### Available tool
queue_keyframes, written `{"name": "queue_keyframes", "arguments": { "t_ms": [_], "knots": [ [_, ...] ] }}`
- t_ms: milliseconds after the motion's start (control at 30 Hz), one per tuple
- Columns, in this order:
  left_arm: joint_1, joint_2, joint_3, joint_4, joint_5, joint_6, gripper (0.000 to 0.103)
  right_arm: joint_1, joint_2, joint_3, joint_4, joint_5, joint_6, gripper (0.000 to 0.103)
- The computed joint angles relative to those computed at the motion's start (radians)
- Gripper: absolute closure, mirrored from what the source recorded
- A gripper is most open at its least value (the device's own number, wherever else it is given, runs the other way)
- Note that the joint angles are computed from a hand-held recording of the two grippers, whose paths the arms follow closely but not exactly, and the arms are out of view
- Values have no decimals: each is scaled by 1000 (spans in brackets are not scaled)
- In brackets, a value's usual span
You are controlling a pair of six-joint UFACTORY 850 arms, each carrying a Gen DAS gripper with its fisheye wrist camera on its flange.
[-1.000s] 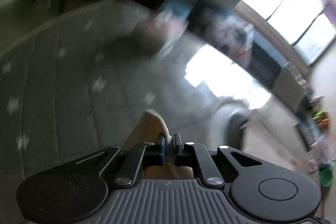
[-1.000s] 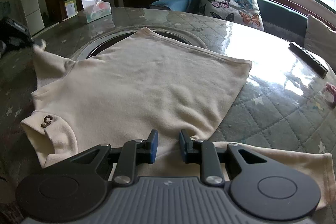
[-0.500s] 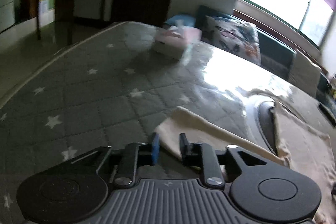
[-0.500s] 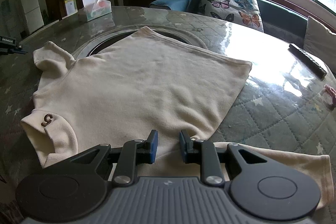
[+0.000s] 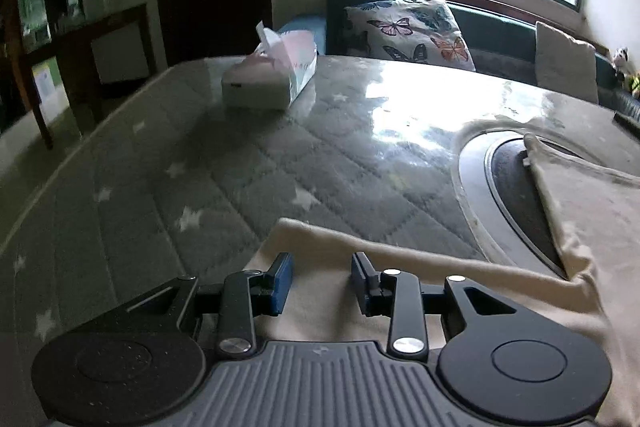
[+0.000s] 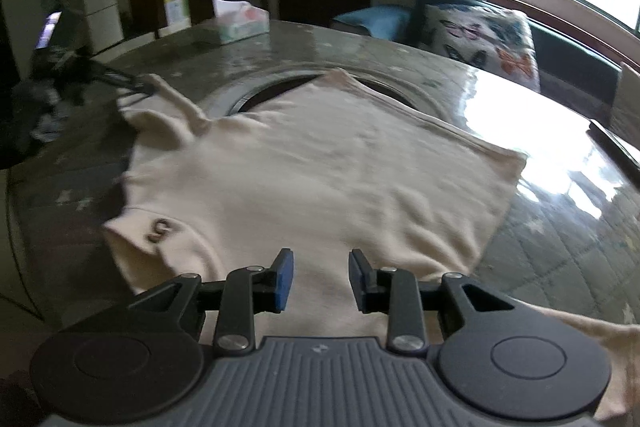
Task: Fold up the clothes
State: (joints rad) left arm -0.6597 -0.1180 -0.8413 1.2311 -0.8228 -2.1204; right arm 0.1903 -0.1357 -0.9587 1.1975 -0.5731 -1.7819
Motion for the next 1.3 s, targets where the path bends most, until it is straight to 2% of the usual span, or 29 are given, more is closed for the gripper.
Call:
{"name": "queue_keyframes", "arguments": {
  "t_ms": [267, 400, 567, 667, 833, 1100, 1200, 1300],
  "knots": [
    [40, -52, -41, 45, -24, 94, 64, 39, 6, 0, -39, -76, 1, 73],
    [48, -75, -53, 75, -49, 153, 59, 62, -8, -9, -49, -109, 1, 73],
    [50, -78, -47, 90, -69, 153, 46, 89, -26, -13, -85, -126, 8, 73],
    [48, -79, -57, 51, -88, 160, 46, 92, -18, -3, -102, -131, -4, 73],
    [-10, -75, -87, 15, -115, 175, 47, 83, -1, -3, -60, -141, -28, 74],
    [-128, -96, -150, 73, 26, 156, 47, 93, -2, 1, -77, -121, -3, 74],
    [-160, -119, -169, 95, 55, 170, 47, 89, 11, 19, -74, -127, -15, 74],
    [-193, -143, -175, 95, 47, 202, 47, 76, 25, 33, -57, -129, -18, 74]
  ]
}}
